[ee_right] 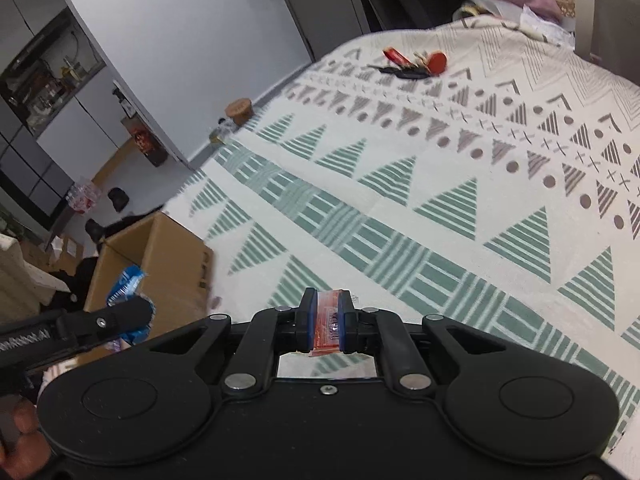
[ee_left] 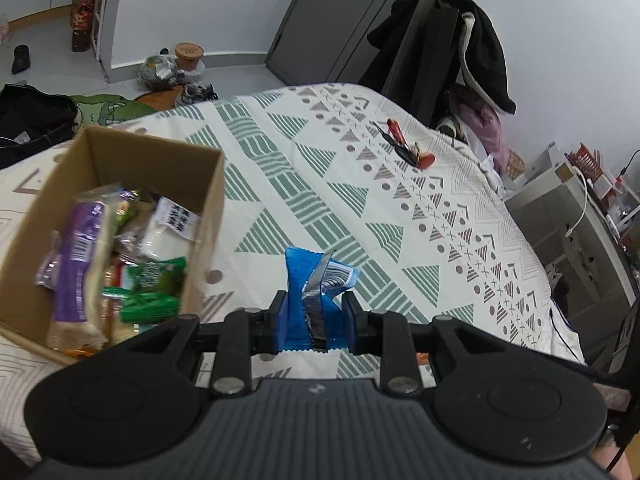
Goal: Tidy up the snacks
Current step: 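Carry both held packets up and over the cardboard box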
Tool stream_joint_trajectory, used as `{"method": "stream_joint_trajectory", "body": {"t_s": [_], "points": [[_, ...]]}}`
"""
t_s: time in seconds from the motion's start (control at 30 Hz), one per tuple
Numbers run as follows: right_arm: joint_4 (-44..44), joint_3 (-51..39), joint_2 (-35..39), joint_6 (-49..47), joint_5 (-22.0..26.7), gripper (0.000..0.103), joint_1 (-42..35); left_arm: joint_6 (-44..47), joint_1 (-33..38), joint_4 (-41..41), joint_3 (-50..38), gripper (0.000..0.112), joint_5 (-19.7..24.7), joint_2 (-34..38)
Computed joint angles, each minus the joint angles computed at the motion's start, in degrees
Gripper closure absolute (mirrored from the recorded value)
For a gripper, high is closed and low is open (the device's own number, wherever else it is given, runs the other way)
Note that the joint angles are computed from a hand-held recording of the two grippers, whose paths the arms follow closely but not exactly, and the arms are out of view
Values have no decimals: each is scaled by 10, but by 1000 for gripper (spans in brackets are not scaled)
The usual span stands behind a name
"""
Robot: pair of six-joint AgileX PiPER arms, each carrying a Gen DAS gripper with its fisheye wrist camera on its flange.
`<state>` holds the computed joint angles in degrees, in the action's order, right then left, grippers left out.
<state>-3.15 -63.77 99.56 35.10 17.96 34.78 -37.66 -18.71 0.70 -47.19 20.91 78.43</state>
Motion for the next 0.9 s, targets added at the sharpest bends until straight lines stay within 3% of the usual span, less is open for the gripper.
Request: {"method": "stream_joint_trajectory", "body": {"t_s": [0.3,0.6,0.9], "points": [[-75,-49,-1,115,12,93,62,75,73,-48,16,85,38,-69],[-125,-149,45,179,42,93,118,298,211,-218,35,85,76,-97],[-109,-254,112,164,72,93,144,466,317,-334,44,85,99,-75]]}}
